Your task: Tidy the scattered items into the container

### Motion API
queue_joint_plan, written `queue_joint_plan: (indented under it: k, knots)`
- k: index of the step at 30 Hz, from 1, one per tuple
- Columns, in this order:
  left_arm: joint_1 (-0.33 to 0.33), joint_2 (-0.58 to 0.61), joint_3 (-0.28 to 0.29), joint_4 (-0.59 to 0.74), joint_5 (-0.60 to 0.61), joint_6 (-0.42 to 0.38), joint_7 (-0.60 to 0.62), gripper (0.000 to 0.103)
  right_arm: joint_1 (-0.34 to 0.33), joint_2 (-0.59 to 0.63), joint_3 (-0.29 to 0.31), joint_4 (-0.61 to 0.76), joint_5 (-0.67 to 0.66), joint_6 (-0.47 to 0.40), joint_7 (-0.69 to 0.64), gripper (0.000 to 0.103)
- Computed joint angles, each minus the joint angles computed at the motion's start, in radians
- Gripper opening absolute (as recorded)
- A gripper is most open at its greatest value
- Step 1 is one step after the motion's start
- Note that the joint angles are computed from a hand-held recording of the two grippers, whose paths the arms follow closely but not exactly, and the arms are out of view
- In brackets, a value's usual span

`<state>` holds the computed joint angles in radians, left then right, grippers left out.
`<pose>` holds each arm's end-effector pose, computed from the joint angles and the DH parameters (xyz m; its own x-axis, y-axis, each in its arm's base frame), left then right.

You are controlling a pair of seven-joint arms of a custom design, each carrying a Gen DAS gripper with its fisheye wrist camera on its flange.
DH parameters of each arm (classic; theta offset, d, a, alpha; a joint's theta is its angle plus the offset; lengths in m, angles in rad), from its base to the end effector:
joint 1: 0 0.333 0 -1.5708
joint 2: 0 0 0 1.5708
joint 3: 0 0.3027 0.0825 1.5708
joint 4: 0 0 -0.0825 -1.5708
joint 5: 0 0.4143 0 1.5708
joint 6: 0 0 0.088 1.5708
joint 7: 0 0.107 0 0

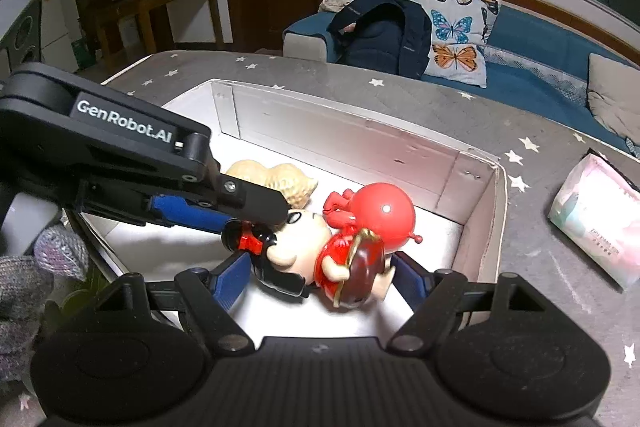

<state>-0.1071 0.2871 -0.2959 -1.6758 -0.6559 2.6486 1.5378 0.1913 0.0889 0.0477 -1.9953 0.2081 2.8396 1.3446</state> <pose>0.6686 -0.2440 0.4922 -0.0457 -0.7640 0.6435 -0.8669 -0.2897 -0.4056 0.6316 0.1421 0.4770 0.2963 -0.9546 -0.0299 -0.6960 -0.1944 -0.6912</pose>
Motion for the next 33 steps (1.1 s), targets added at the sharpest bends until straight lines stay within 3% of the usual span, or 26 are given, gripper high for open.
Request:
queue_joint_plan:
  k: [14,20,29,33]
  knots:
    - [-0.006,-0.068,0.002,-0.076,-0.029,0.053,0.045,0.043,0.011,-0.058,-0.001,-0.067,-0.022,0.067,-0.002,0.079]
    - [-0.018,-0.133,0.008,-0.147,-0.065,0.098,0.098,0.043,0.028,-0.118,-0.002,-0.135,0.058,0.123,-0.054,0.084]
    - [-0.066,-0.276,0.044,-0.300,-0.179,0.174,0.219,0.043,0.139,-0.243,-0.064,-0.278,0.259,0.221,-0.206,0.084]
    - [-0.103,-0.335,0.069,-0.365,-0.220,0.204,0.262,0.043,0.186,-0.294,-0.089,-0.342,0.289,0.252,-0.235,0.084]
